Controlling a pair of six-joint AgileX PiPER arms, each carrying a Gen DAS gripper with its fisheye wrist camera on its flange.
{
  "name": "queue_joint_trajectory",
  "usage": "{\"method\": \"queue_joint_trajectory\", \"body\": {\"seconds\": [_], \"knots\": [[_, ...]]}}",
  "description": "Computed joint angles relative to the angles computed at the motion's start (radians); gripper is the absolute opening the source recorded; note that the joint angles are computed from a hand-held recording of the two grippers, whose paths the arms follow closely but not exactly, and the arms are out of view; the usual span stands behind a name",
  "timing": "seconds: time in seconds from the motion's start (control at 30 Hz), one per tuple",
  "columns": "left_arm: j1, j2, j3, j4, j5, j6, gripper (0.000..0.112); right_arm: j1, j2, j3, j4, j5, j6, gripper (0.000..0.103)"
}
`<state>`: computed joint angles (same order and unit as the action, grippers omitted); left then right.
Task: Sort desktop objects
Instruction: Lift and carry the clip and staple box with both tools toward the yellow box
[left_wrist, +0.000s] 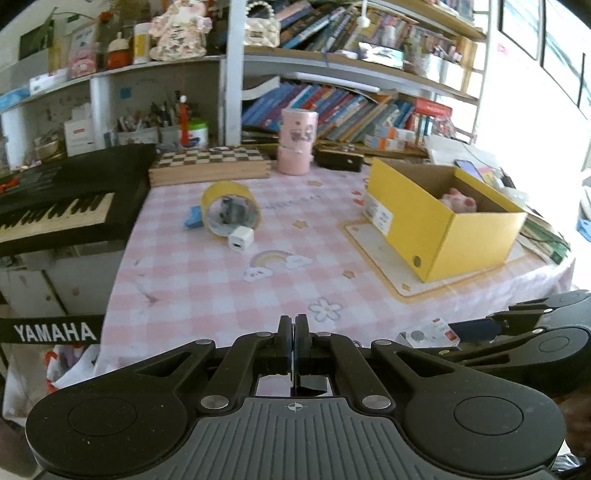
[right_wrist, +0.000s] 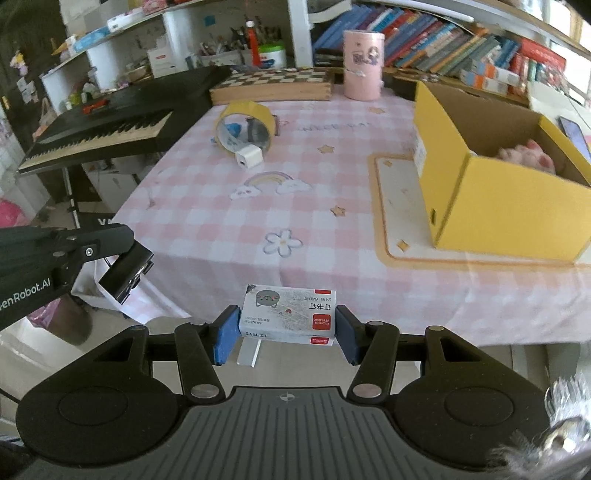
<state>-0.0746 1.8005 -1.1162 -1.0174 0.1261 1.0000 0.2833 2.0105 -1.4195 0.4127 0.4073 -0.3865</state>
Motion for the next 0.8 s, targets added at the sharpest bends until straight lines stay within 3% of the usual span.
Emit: {"method": "queue_joint_trajectory", "body": {"seconds": [0.2,0.8], "knots": [[-0.021,-0.004,0.012,-0.098,0.033,0.129,0.000,-0.020,-0.051,0.086,-0.037,-0.036,0.072,0.052],[-0.105,0.051,-0.060,-0.116,0.122,0.227,0.000,-0.094,-0.167,0.283,-0.170,-0.135,0.286,0.052]]}}
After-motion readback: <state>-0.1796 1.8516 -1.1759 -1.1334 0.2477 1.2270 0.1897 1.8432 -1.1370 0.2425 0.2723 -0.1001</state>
